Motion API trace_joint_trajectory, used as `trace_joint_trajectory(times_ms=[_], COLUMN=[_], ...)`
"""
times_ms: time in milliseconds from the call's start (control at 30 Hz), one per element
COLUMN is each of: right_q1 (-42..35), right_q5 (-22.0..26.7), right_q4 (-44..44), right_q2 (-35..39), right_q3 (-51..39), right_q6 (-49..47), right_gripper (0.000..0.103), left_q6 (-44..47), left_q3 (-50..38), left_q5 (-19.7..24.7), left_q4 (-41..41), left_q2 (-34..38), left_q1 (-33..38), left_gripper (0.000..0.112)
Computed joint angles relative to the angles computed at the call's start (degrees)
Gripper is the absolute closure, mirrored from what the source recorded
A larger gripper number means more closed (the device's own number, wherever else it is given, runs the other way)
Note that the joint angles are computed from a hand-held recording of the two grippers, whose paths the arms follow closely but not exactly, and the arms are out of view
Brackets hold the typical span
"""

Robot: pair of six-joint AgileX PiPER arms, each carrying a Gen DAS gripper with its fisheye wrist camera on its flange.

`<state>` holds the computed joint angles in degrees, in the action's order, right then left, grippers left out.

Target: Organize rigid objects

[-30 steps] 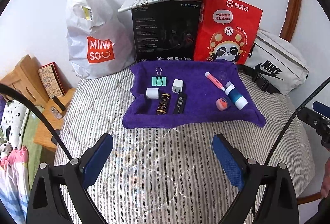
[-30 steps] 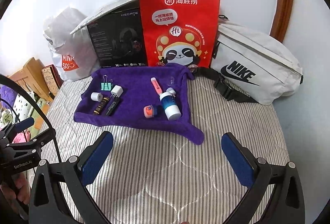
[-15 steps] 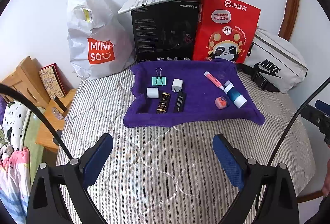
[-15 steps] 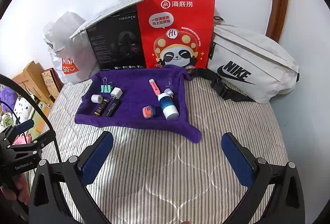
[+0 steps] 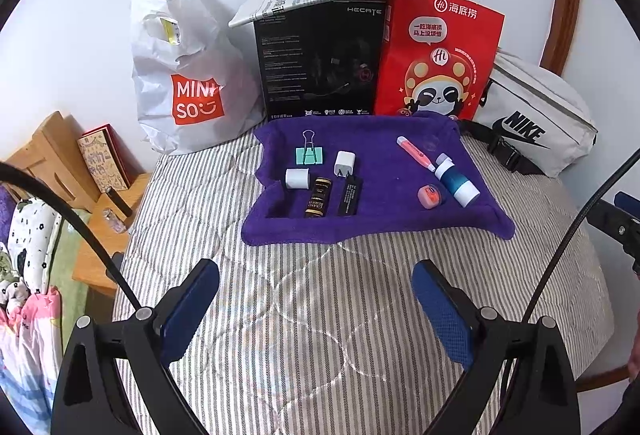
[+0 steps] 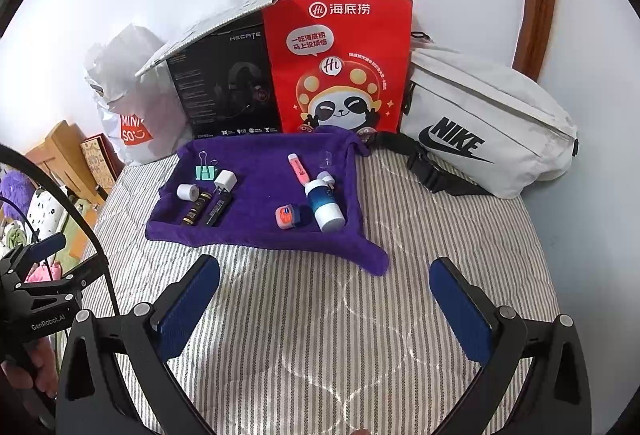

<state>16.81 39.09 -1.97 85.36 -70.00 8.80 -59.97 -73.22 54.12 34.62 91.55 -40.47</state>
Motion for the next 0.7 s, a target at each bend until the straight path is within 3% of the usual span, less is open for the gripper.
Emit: trace_joint_trajectory(times_ms=[700], right_q1=[0.10], right_q5=[0.36], right_q4=[-0.72], right_q2=[-0.71], right_q3=[0.21], right_q6=[0.71], right_gripper=[0.000], left_q6=[0.83], left_q3=[-1.20], left_q5=[1.05], left_q4=[-0.18], left_q2=[0.49], left_q1=[-0.59], left_gripper=[0.014])
